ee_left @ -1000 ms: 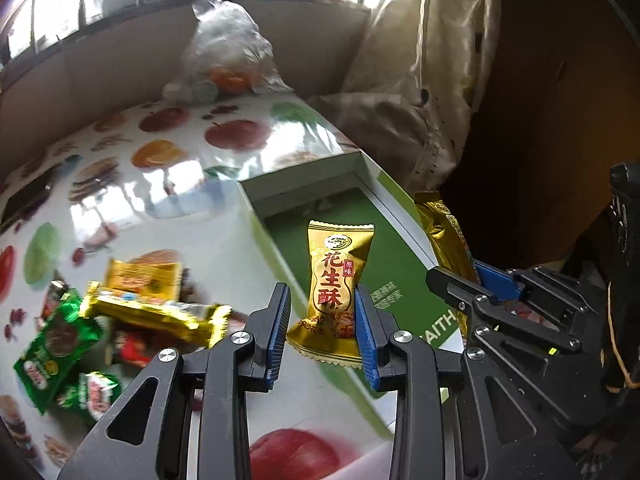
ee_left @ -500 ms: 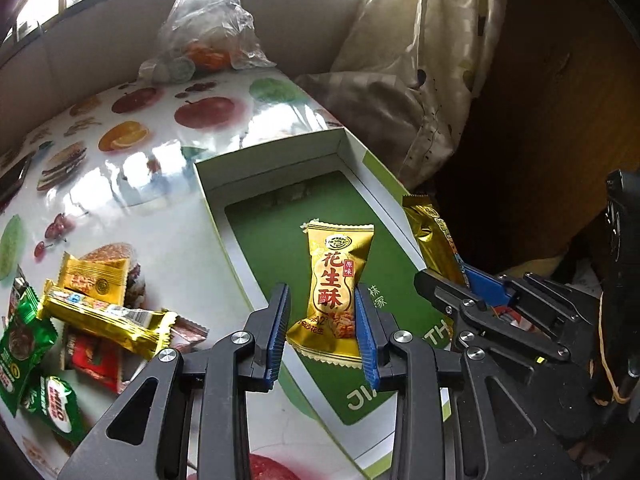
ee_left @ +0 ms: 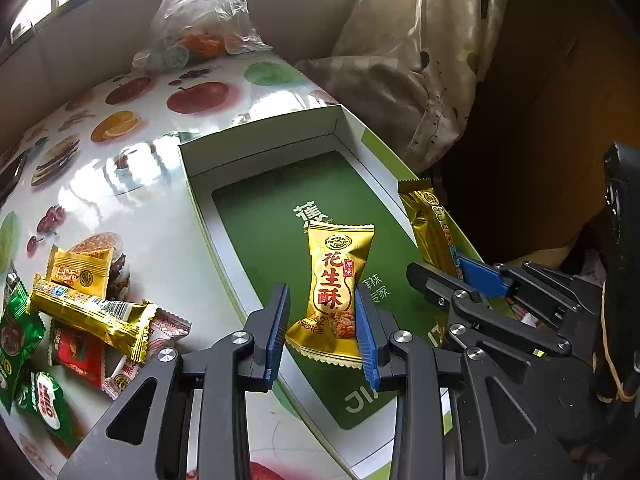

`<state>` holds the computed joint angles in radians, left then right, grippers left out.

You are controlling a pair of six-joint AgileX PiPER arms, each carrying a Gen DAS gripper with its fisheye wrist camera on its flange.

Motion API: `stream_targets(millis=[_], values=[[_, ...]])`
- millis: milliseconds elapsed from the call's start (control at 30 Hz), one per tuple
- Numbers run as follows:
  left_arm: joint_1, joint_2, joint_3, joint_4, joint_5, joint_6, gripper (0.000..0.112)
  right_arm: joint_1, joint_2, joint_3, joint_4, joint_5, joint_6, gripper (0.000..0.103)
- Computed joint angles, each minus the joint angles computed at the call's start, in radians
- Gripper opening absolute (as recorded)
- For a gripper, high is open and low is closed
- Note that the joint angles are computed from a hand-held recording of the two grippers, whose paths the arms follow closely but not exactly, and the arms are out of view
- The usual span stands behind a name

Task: Organize snacks
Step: 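Open left tool dropping peanut candy into box while right tool releases wafer bar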

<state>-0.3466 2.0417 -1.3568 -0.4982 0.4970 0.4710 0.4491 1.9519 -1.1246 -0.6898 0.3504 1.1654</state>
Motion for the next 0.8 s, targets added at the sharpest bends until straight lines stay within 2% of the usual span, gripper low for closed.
stream_targets(millis=[300, 800], values=[[0.001, -0.007, 0.004, 0.004, 0.002, -0.004, 0.033, -0.005, -0.003, 0.013, -0.036, -0.028, 0.039, 0.024], [0.004, -0.051, 0.047, 0.005, -0.025, -0.003, 0.034, -0.005, -0.017, 0.036, -0.092, -0.05, 0.12, 0.036]])
